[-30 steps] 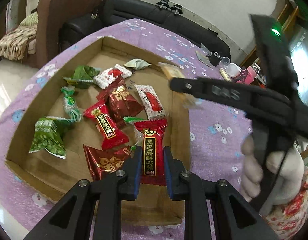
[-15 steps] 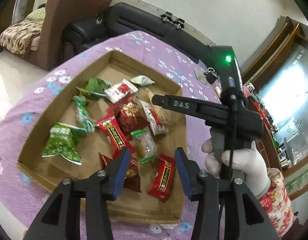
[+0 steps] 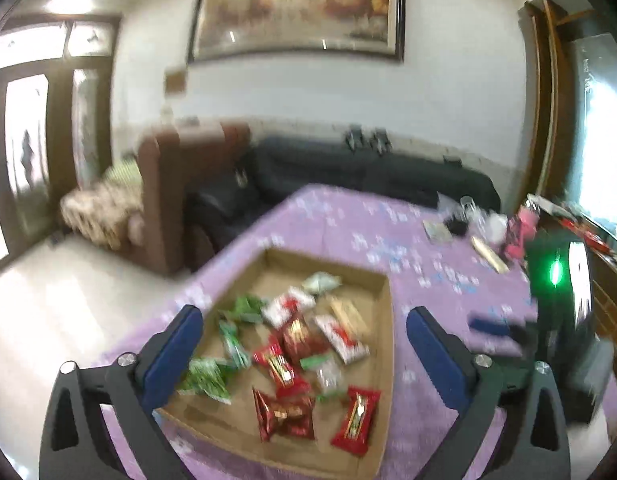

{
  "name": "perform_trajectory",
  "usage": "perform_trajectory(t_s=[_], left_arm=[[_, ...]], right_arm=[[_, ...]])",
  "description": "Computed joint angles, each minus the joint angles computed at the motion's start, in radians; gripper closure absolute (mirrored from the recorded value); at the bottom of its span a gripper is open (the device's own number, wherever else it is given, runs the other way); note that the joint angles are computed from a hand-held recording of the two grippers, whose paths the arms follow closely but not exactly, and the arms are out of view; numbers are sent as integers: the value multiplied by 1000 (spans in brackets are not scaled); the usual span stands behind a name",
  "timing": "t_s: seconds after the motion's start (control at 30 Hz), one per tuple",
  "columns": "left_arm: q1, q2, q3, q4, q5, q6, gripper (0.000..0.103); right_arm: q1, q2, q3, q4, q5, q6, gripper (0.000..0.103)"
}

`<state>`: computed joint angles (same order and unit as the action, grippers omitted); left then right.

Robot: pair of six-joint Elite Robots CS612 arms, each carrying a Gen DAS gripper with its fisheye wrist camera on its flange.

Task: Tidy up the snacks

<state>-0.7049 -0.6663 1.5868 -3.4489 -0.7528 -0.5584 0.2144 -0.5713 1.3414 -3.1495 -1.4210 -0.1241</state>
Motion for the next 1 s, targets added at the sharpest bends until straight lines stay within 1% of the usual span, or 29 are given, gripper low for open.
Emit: perform_trajectory(t_s=[0.07, 0.13, 0.17, 0.27, 0.33, 0.4, 0.53, 0.67, 0.77, 1.0], left_arm=[[-8, 8, -9, -38, 33, 45, 0], [-7, 5, -12, -32, 28, 44, 0], [-5, 3, -12, -21, 20, 29, 0], [-3, -6, -16, 60, 16, -45, 0], [-2, -11, -22, 150, 8, -95, 0], [3, -12, -30, 209, -10, -127, 0], [3, -13, -39, 277, -22, -161, 0], [5, -12, -49, 334, -27, -174, 0], [10, -13, -52, 370, -44, -192, 0], [20, -18, -51, 430, -67, -222, 0]], right_arm=[[-6, -4, 27, -22, -21, 15, 40], [-13, -6, 47, -36, -24, 34, 40], [-17, -8, 58, -39, -30, 43, 40], [-20, -8, 72, -44, -62, 38, 40], [-20, -10, 84, -62, -84, 35, 39], [-20, -12, 94, -76, -100, 27, 38], [-14, -9, 97, -101, -141, 5, 35], [-12, -11, 102, -105, -141, -13, 34], [-8, -10, 100, -101, -144, -25, 33], [0, -11, 100, -88, -155, -36, 32]])
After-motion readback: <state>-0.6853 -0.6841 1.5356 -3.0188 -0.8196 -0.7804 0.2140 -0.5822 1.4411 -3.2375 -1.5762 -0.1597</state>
